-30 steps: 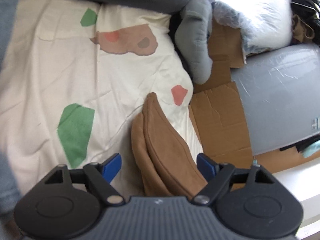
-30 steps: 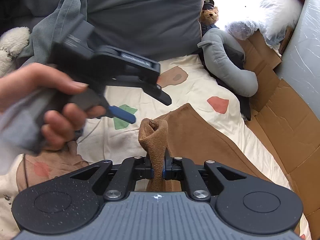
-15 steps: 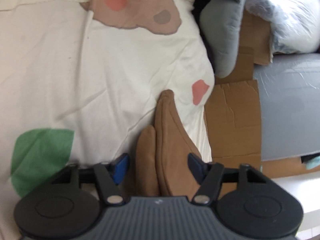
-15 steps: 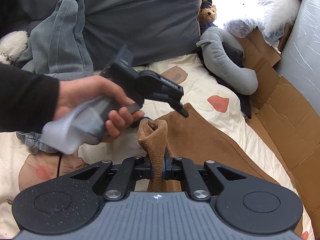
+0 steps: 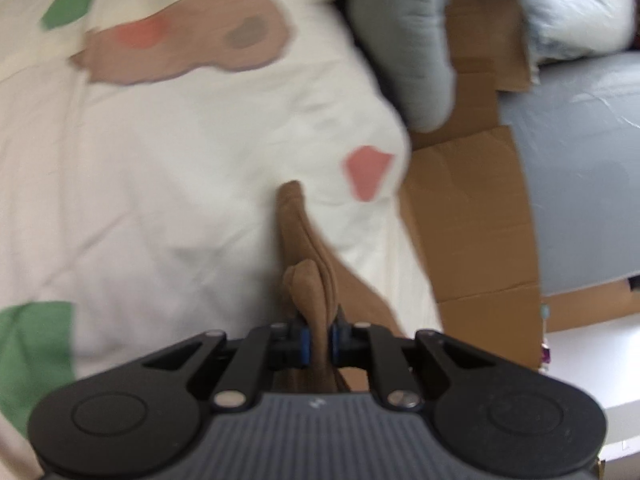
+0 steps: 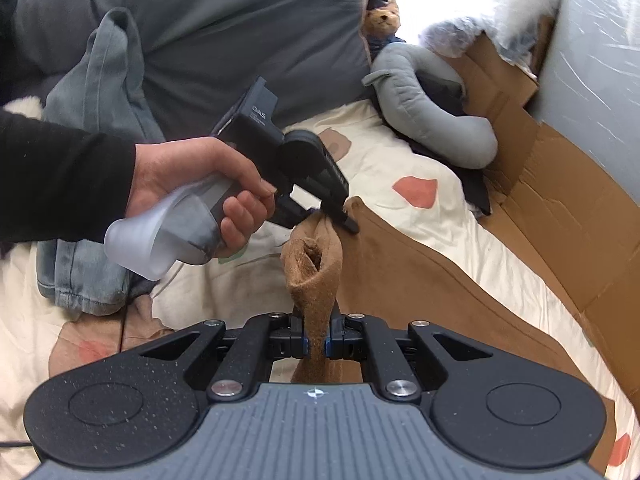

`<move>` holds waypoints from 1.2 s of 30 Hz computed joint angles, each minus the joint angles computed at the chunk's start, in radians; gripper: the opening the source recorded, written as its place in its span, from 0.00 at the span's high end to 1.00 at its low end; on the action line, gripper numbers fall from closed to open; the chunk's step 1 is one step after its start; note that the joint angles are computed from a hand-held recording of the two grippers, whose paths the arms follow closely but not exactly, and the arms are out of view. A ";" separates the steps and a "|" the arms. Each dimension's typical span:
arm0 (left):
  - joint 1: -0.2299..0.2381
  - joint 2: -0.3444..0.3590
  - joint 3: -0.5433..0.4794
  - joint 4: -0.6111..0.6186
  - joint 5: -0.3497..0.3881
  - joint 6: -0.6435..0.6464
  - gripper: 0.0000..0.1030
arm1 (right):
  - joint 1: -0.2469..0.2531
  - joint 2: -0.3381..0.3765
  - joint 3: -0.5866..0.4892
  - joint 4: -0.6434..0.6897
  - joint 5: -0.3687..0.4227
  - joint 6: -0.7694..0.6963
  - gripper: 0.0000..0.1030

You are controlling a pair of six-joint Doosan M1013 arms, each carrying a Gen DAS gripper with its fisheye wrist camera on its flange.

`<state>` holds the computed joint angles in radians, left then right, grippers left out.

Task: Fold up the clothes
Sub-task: 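Lift both held shirt corners off the sheet with both grippers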

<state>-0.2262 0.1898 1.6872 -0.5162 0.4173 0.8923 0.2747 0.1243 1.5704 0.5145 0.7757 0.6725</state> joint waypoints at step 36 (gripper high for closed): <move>-0.212 0.191 -0.421 0.290 0.112 -0.052 0.91 | -0.358 -0.050 0.067 0.493 0.171 -0.010 0.95</move>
